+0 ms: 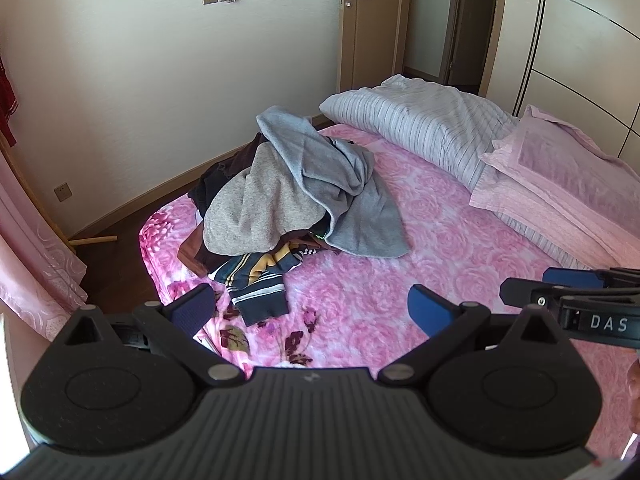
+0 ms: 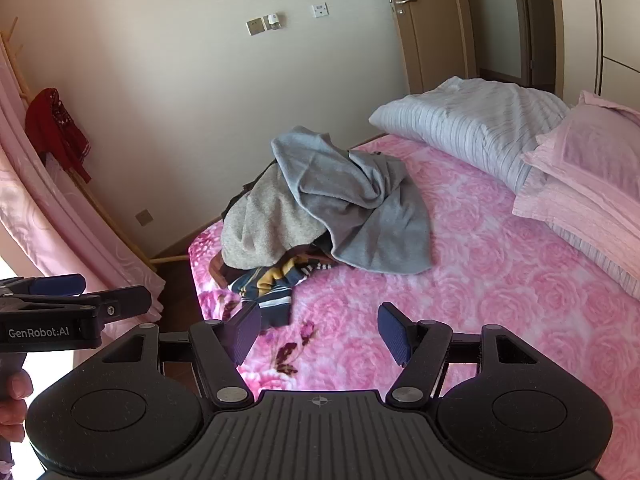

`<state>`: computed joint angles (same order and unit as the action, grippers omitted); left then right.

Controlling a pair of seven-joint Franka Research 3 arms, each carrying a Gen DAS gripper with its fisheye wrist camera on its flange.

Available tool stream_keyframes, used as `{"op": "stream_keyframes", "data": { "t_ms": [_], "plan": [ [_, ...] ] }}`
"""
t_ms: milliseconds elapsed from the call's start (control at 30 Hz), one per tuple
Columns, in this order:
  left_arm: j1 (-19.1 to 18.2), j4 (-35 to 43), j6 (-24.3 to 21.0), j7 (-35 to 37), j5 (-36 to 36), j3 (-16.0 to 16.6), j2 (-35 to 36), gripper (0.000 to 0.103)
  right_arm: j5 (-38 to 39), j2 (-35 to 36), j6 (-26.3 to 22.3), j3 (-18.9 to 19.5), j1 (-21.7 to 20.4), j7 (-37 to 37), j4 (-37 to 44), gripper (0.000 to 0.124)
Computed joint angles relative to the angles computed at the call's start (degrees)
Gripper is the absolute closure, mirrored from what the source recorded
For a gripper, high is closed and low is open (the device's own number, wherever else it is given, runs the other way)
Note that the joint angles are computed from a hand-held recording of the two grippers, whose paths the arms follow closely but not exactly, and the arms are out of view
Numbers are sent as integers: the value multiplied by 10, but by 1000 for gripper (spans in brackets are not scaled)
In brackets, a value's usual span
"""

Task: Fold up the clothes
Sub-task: 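Approach the clothes heap with both tools open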

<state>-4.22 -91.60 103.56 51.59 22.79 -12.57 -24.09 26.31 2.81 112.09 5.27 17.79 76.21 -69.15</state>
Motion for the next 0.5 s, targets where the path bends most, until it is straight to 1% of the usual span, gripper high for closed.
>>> {"op": "stream_keyframes", "data": {
  "t_ms": [500],
  "plan": [
    [-1, 15, -2, 7, -1, 1, 11, 2, -3, 6, -7, -1, -1, 9, 13, 62]
  ]
}}
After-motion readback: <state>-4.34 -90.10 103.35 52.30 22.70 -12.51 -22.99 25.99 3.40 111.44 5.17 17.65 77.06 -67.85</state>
